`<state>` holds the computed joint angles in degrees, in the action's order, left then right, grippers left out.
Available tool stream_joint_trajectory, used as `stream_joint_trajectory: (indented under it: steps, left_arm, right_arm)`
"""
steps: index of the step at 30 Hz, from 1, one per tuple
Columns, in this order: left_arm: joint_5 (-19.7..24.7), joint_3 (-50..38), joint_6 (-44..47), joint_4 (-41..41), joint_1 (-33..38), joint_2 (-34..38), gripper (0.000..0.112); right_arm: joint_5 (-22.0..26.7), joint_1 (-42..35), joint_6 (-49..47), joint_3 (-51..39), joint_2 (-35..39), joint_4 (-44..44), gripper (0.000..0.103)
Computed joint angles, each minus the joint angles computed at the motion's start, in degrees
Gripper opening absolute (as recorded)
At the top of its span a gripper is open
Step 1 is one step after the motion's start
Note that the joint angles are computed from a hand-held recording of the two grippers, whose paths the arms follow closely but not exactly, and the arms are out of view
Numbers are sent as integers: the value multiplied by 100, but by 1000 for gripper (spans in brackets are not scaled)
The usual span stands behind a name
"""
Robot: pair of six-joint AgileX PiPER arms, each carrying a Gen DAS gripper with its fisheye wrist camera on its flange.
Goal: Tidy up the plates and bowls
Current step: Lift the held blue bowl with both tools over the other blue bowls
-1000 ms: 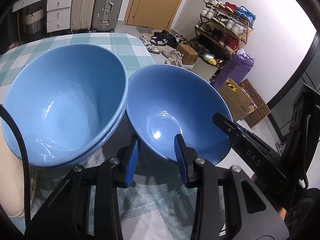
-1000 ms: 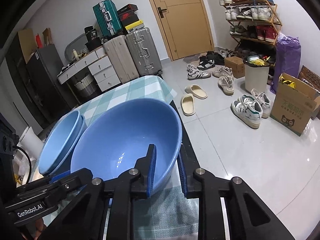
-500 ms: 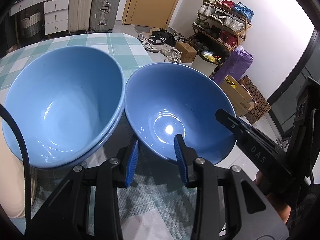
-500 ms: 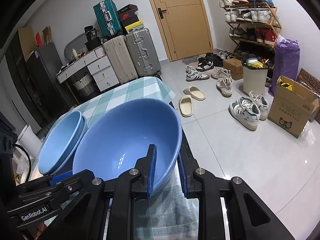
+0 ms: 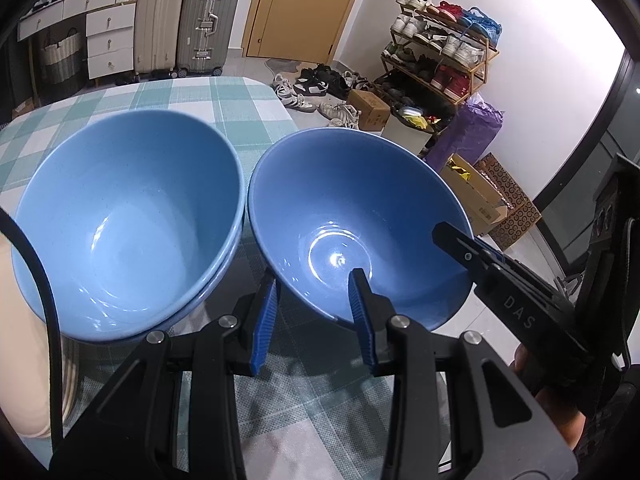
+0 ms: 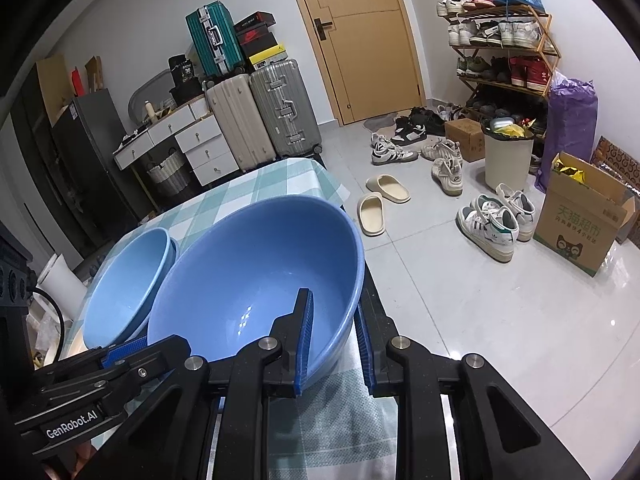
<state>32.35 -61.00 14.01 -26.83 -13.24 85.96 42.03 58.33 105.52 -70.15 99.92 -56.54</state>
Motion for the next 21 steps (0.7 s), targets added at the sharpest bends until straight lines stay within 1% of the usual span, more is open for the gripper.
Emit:
stream_joint_trajectory:
  steps: [6, 16, 21]
  left_arm:
    - [88, -25, 23, -2, -55, -169, 32]
    - [325, -174, -176, 236, -234, -568, 32]
    - [474, -224, -308, 410, -281, -849, 32]
  right_arm:
    - [69, 64, 94, 126, -215, -97, 21]
    - [536, 356, 251, 283, -631, -294, 21]
    - [770, 500, 215, 211, -751, -319, 21]
